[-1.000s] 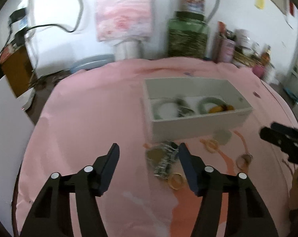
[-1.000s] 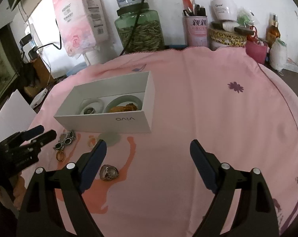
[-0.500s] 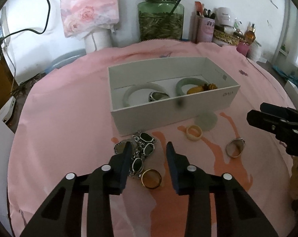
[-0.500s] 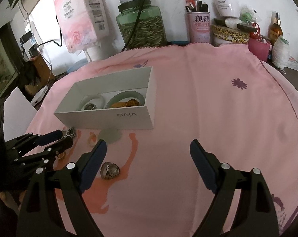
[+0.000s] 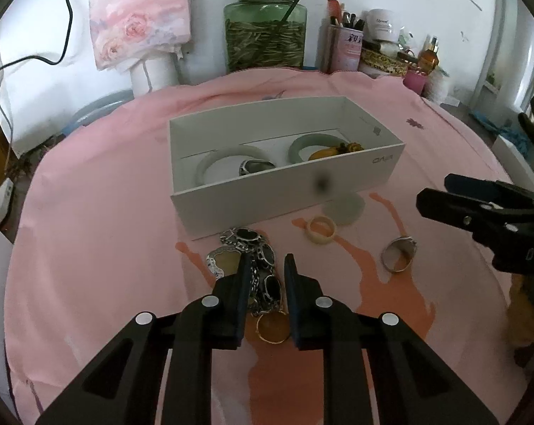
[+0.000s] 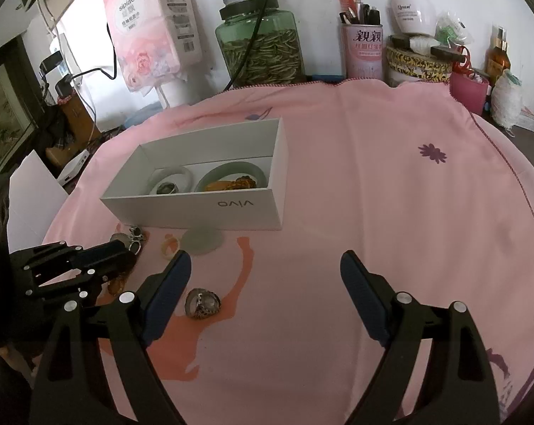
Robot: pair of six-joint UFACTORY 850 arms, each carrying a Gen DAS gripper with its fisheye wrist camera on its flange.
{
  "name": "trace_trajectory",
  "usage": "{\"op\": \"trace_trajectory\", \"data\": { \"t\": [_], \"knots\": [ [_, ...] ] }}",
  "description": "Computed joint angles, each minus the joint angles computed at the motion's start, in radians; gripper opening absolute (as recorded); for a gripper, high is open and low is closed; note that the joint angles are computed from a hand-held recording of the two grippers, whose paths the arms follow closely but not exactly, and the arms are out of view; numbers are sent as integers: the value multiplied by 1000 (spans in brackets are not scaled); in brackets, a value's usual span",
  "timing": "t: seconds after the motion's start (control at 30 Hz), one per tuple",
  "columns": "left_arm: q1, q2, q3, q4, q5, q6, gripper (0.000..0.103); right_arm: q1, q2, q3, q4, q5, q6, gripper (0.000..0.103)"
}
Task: Organize jewelry
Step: 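Lower the left tool onto the silver chain pendant beside the box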
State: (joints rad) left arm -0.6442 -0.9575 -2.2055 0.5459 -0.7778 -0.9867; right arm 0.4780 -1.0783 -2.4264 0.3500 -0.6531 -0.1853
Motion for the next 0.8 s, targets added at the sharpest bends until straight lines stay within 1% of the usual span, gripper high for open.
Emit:
{"op": "trace_trajectory", "data": {
  "t": [0.13,0.27,0.33,0.43,0.57,0.73,0.8],
  "knots": [
    [-3,-32,-51,15,-35,1,23,1,1,2,-5,2,5,82],
    [-10,-56,-86,48,-71,4,23,2,5,9,-4,8,2,82],
    [-12,-54,-83,53,-75,6,22,1,8,14,-1,13,-2,82],
    [-13,-27,-40,31,-37,23,22,1,14,24,7,21,-12,82],
    [-14,-22,-32,-7,3,70,22,0,15,25,9,21,-15,82],
    [1,5,12,-61,62,70,23,0,13,20,13,18,-16,82],
    [1,2,5,-37,45,34,24,0,13,21,15,18,-18,82]
  ]
}}
